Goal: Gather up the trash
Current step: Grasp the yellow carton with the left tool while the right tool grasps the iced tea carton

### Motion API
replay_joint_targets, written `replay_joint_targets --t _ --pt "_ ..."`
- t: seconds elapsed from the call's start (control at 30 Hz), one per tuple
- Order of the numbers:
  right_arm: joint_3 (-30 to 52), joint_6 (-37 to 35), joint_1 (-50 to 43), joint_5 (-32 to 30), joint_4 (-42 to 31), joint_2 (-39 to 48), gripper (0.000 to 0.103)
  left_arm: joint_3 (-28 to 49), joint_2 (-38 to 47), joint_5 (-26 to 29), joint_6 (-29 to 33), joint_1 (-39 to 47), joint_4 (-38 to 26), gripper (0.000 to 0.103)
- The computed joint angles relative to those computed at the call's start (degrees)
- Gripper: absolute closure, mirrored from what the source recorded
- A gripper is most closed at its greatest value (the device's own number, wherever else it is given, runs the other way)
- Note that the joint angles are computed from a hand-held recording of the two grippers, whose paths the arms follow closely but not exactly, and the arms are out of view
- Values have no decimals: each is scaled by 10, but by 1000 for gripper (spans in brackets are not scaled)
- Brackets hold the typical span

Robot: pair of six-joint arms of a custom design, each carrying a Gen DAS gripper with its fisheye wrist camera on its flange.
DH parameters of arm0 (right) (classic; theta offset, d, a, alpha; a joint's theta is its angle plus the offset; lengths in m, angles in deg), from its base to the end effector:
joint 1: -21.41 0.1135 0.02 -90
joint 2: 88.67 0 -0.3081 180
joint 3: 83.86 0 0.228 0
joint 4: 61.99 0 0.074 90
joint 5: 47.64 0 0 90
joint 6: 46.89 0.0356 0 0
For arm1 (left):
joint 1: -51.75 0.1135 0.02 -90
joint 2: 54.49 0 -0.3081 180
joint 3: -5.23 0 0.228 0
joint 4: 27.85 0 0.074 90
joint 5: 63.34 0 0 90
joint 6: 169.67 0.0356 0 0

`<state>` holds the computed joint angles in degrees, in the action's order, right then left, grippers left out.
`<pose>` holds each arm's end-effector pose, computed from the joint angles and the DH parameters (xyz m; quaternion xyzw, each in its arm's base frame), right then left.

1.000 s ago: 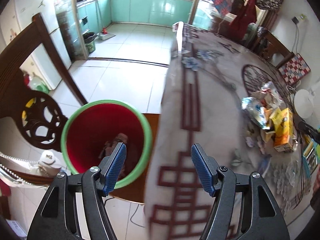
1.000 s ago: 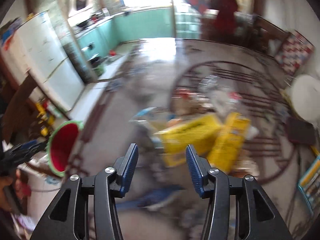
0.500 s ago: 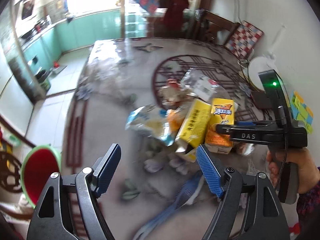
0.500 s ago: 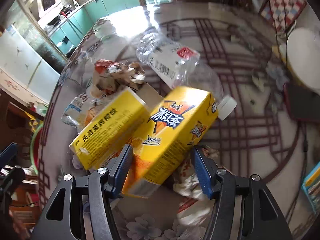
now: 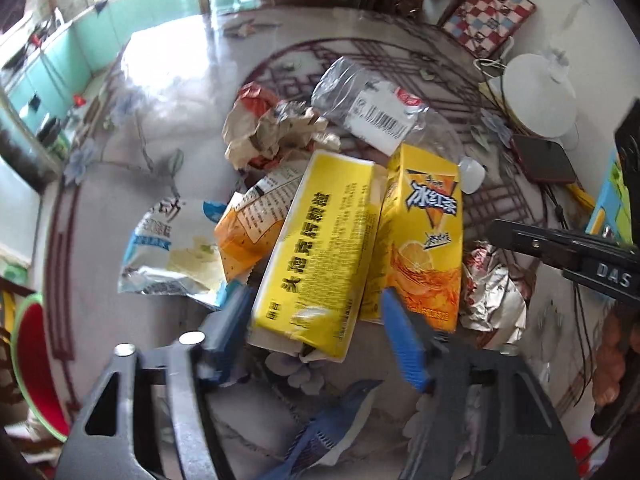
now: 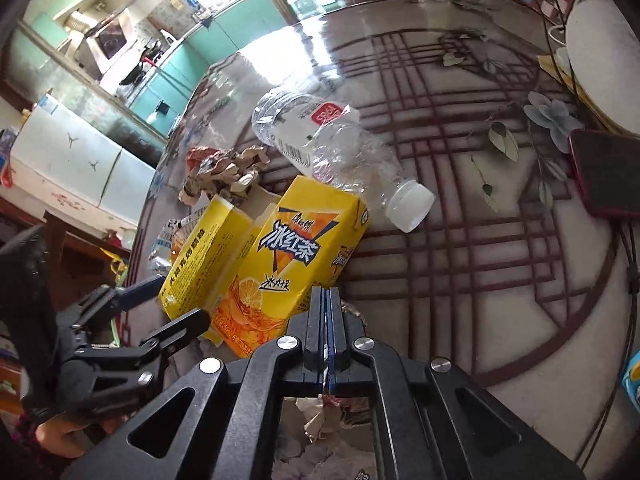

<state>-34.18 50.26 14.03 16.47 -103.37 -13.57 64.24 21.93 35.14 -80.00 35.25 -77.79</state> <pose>0.1889 -0.0088 0.2159 0.0760 0.9527 0.2190 0.1964 0.1972 -0.0639 0.2440 0.1519 0.9661 -0.1004 0.1831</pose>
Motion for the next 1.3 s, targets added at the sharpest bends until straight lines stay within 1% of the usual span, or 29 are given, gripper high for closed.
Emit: replay_joint_targets --t 0.03,0.17,0.23,0.27,0.33,0.37,0.43,0.5,0.53,0.63,0.67,0.7,0.8,0.87,0.93,1.0,1.1,1.13,1.2,1.3 --pt "2 0 -3 -3 0 3 99 -1 6 12 -7 8 1 58" --pt "21 2 7 15 3 28 96 -4 1 54 -5 40 -3 64" --pt "30 3 11 16 1 33 96 -2 -11 53 -2 43 -11 69" --pt "35 2 9 16 -3 32 96 2 -18 54 -1 45 -18 73" --pt "41 5 8 20 -6 26 93 5 -35 70 3 60 -23 90" --pt "44 6 14 30 -10 24 90 6 -44 74 2 68 -28 90" --pt "52 15 33 55 -7 32 70 4 -49 76 3 79 -28 91" --pt "53 33 49 65 -1 37 60 3 -50 80 11 92 -39 91" --pt "53 42 56 65 2 39 57 3 -49 79 10 93 -41 91" --pt "55 72 84 78 16 56 53 1 -69 82 26 114 -55 91" --pt "55 86 96 87 22 63 52 4 -62 75 15 100 -47 91" --pt "57 100 107 95 26 74 50 5 -66 75 19 104 -51 91" --pt "66 135 131 102 31 108 49 5 -72 77 25 114 -56 91" --pt "64 150 139 95 48 121 42 6 -76 79 28 122 -63 91" --pt "71 152 154 100 50 141 30 8 -81 83 29 131 -69 92" --pt "82 152 172 117 38 163 28 11 -90 84 31 138 -75 92" --pt "73 153 187 130 57 162 27 17 -102 84 41 149 -85 92" --pt "68 151 186 127 64 162 29 20 -107 88 44 156 -90 92" --pt "53 147 178 102 83 151 37 24 -114 95 52 169 -97 92" --pt "39 145 181 101 92 116 38 31 -120 104 64 186 -109 92"
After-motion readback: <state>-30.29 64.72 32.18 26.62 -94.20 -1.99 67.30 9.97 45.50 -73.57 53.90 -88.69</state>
